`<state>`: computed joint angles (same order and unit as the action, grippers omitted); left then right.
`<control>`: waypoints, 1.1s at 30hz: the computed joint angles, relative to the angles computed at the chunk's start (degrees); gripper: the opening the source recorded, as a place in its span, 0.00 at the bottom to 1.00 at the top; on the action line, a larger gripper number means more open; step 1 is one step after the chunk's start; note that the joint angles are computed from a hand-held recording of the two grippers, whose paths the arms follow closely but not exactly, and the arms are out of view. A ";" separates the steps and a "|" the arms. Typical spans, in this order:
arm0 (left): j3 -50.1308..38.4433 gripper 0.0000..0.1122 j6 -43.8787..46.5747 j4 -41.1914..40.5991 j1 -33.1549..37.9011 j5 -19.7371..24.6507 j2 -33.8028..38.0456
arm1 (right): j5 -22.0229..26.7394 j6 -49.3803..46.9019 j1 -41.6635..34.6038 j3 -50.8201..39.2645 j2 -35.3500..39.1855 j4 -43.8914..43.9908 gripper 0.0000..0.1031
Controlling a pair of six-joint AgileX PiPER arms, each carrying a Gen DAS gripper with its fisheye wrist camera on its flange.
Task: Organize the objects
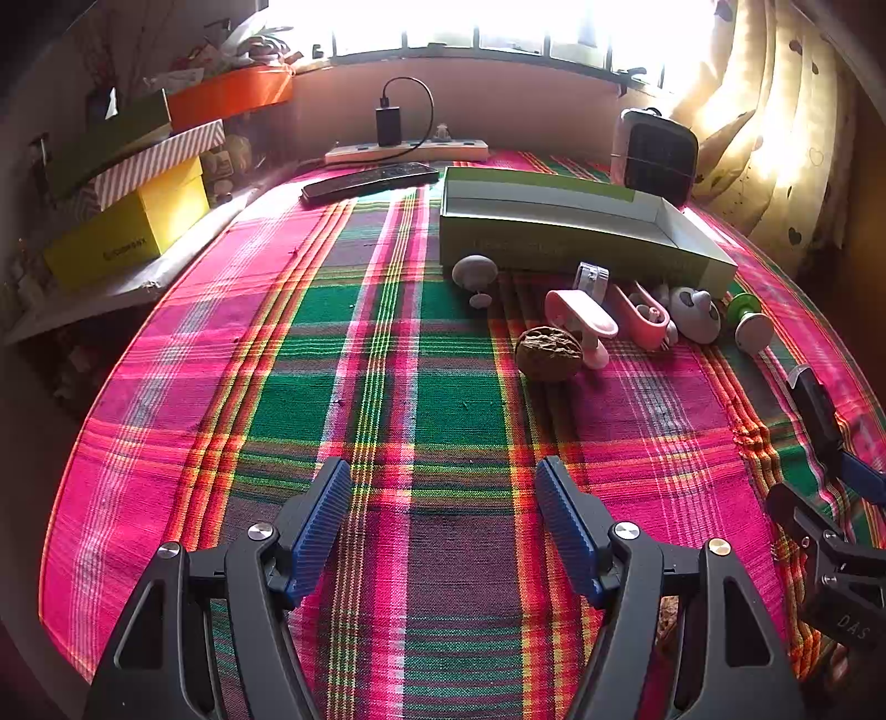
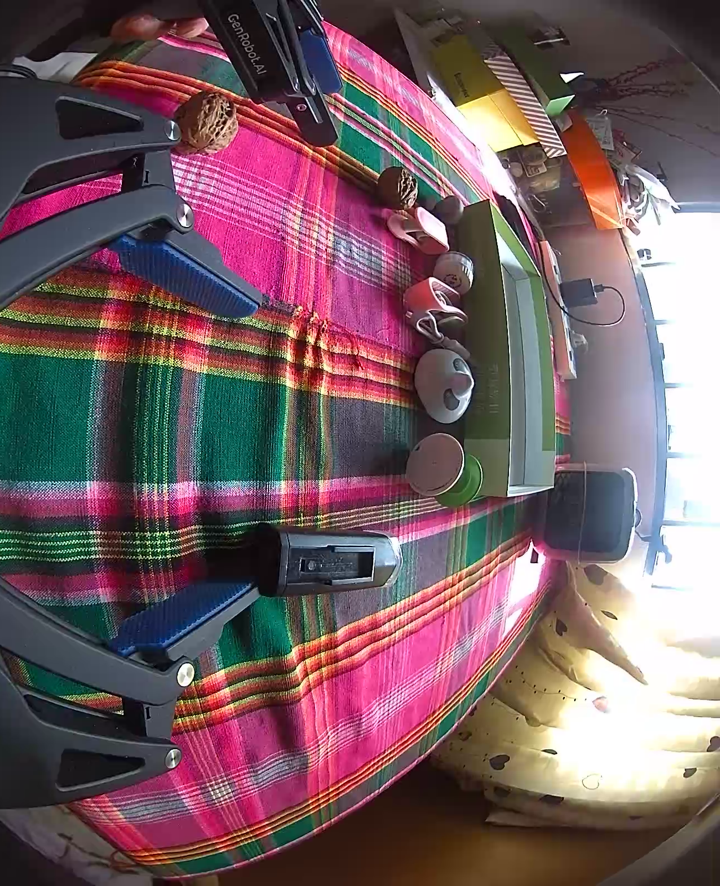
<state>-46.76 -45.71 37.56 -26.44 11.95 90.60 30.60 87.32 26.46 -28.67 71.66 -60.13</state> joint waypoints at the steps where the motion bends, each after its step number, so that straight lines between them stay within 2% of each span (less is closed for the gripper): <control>1: 0.02 0.61 -0.01 0.00 -0.01 0.00 0.00 | 0.00 0.00 0.00 0.00 0.00 0.00 0.90; 30: 0.03 0.61 -0.14 0.12 -0.02 -0.01 -0.01 | -0.23 2.22 0.40 0.04 0.85 -1.87 0.90; 33: 0.09 0.61 -0.43 0.48 -0.03 -0.08 -0.02 | 1.04 1.31 1.88 0.07 -0.55 -0.53 0.90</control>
<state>-46.67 -46.14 38.05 -26.47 11.87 90.58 31.64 88.63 28.34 -28.60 71.11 -60.67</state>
